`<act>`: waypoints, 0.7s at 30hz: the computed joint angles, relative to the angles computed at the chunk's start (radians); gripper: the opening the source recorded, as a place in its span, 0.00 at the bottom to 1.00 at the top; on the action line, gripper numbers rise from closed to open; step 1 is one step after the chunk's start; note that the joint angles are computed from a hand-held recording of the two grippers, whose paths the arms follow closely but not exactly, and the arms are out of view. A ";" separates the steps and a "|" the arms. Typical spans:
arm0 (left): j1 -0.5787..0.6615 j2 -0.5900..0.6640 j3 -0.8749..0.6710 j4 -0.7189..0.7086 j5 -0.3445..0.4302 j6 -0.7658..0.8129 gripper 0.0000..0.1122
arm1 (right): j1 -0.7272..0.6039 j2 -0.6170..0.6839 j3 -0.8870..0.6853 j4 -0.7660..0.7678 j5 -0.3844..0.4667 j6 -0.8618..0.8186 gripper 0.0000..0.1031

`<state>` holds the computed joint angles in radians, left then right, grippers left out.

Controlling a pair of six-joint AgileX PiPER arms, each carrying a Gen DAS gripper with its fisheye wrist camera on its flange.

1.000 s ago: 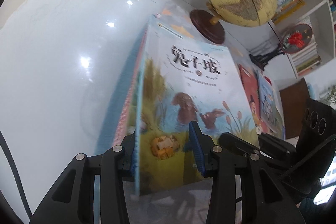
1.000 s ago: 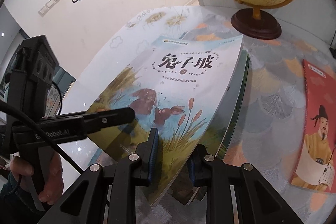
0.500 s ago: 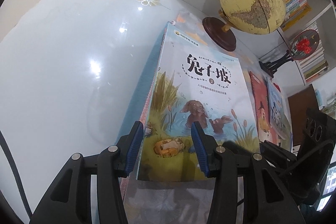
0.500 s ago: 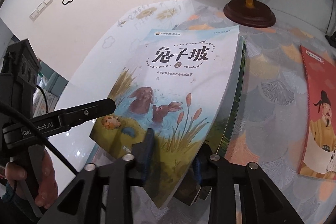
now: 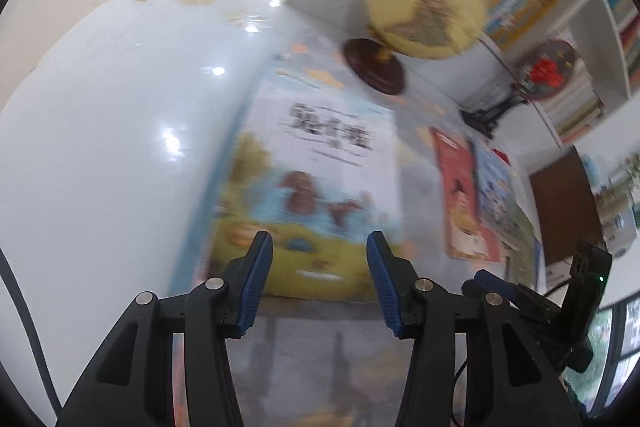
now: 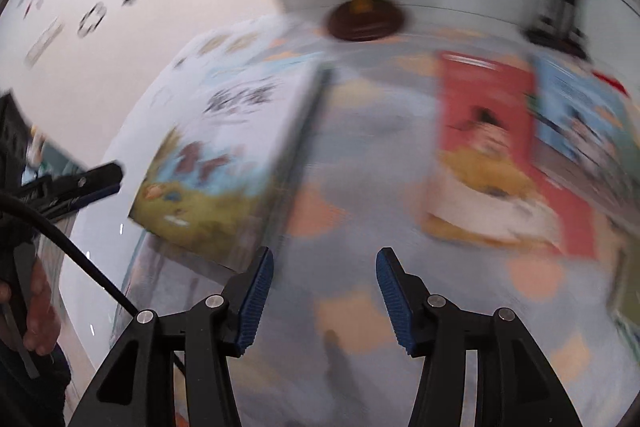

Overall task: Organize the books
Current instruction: 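Open the right tool to release the book and withdraw, then move the right tool to the face-down green book and grasp its edge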

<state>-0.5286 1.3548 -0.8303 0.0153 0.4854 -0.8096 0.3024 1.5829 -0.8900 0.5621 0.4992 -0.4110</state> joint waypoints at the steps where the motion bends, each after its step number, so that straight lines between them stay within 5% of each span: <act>1: -0.038 0.013 -0.031 0.030 0.014 -0.036 0.42 | -0.049 -0.035 0.031 0.031 0.007 -0.032 0.50; 11: -0.362 0.284 -0.471 0.209 0.162 -0.233 0.42 | -0.633 -0.212 0.089 0.199 0.245 -0.396 0.50; 21: -0.504 0.689 -1.106 0.148 0.372 -0.137 0.57 | -1.116 -0.031 -0.108 0.225 0.505 -0.634 0.51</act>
